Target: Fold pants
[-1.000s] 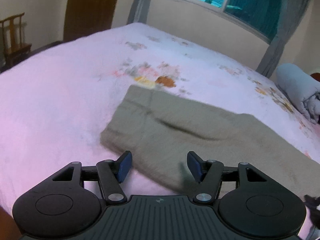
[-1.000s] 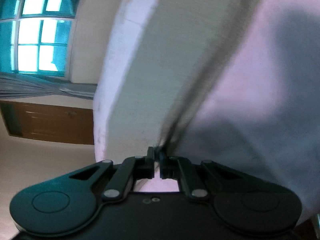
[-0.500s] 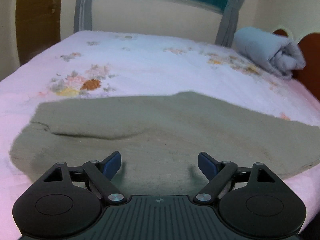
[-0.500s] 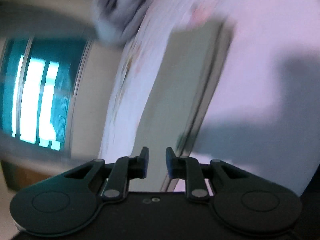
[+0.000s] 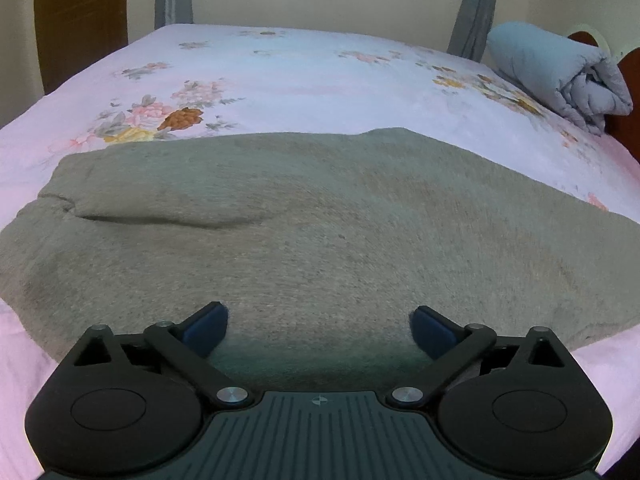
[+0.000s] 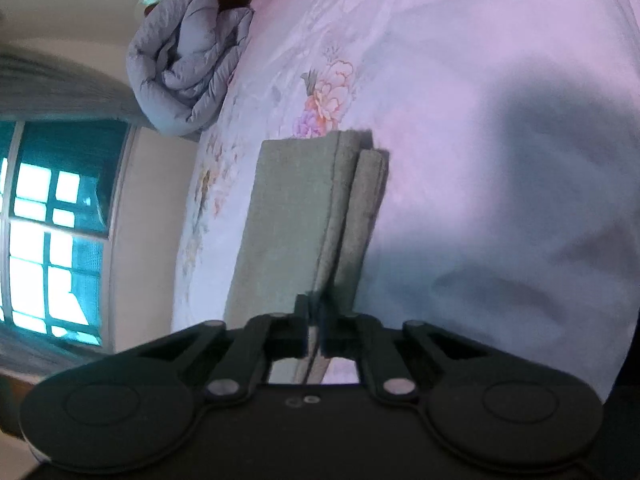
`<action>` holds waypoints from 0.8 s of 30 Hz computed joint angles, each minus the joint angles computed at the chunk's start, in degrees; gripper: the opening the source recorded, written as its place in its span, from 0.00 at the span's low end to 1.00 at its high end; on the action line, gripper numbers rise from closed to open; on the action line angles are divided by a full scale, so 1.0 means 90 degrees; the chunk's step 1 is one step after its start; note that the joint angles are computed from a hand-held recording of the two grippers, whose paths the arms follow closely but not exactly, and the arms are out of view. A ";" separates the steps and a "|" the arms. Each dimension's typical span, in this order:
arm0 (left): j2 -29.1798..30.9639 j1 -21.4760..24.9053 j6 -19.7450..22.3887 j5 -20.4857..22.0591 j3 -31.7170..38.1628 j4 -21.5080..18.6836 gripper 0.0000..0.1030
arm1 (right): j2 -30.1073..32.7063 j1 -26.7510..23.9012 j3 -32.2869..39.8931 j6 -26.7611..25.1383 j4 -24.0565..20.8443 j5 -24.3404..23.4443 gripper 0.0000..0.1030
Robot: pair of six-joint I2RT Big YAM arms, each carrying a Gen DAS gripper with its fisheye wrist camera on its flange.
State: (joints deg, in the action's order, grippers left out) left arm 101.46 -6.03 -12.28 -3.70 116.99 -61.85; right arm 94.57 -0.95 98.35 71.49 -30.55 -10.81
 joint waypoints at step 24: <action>0.0066 0.0034 0.0174 0.0114 0.0050 -0.0007 1.00 | -0.0368 -0.0414 -0.0757 -0.0249 0.0619 0.0205 0.06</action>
State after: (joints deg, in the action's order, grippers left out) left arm 102.06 -5.72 -10.71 -2.68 117.44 -61.92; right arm 91.26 -4.68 91.54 69.25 -24.98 -8.97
